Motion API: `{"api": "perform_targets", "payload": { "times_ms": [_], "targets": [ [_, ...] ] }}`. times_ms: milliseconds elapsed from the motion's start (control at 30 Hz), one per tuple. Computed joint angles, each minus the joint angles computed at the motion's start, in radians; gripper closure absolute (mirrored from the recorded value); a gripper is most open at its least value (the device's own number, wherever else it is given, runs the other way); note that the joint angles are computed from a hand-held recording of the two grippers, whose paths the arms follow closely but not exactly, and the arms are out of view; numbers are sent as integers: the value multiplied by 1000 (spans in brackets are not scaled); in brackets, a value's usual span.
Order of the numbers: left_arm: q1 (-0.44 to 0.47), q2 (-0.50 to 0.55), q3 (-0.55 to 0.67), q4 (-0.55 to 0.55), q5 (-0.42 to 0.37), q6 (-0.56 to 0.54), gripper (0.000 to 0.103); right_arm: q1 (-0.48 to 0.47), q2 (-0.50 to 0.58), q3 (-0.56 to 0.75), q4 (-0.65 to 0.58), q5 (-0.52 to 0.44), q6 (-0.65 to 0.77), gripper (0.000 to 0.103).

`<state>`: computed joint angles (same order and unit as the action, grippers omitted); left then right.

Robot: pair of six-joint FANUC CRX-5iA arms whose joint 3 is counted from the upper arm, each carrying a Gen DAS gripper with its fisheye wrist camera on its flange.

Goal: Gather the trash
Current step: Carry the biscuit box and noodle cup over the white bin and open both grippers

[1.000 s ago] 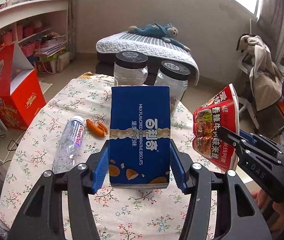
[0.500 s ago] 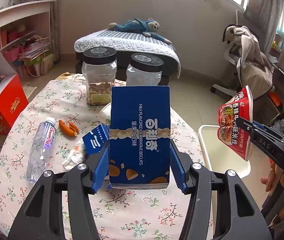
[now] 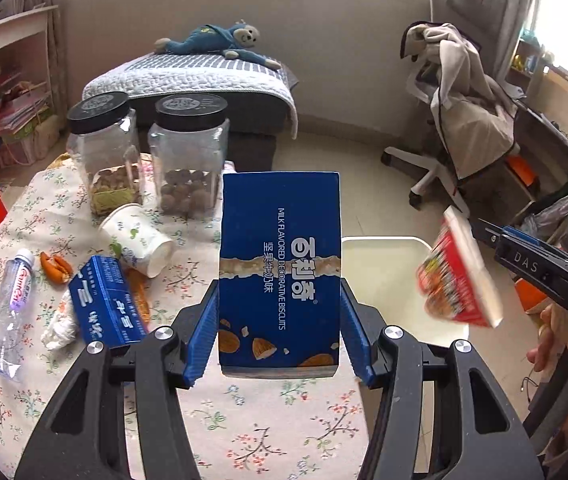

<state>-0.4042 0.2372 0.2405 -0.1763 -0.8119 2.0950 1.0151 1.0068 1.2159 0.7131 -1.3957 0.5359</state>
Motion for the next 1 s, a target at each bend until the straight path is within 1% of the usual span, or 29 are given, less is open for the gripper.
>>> {"api": "perform_targets", "payload": {
  "times_ms": [33, 100, 167, 233, 300, 467, 600, 633, 667, 700, 900, 1000],
  "targets": [
    [-7, 18, 23, 8, 0, -4, 48, -2, -27, -53, 23, 16, -32, 38],
    [-22, 57, 71, 22, -1, -13, 48, -6, -94, -182, 77, 54, -113, 23],
    [-34, 95, 115, 48, 2, -25, 48, -11, -136, -262, 119, 70, -174, 19],
    [-44, 133, 160, 75, 0, -38, 48, -18, -162, -309, 144, 72, -217, 16],
    [-55, 172, 206, 94, -8, -49, 48, -26, -192, -362, 167, 79, -267, 10],
    [-71, 255, 302, 141, -34, -73, 48, -41, -246, -450, 191, 85, -348, 8],
    [-78, 303, 355, 182, -48, -100, 47, -49, -267, -484, 197, 85, -381, 7],
    [-80, 315, 374, 183, -61, -104, 40, -50, -270, -490, 196, 85, -384, 7],
    [-82, 323, 387, 181, -72, -104, 31, -50, -271, -492, 194, 82, -387, 7],
    [-84, 325, 393, 174, -76, -101, 29, -49, -273, -496, 194, 81, -388, 7],
    [-88, 277, 358, 89, -83, -64, 27, -38, -240, -449, 204, 61, -344, 7],
    [-95, 244, 344, -6, -102, -11, 25, -25, -211, -405, 208, 50, -301, 7]
  ]
}}
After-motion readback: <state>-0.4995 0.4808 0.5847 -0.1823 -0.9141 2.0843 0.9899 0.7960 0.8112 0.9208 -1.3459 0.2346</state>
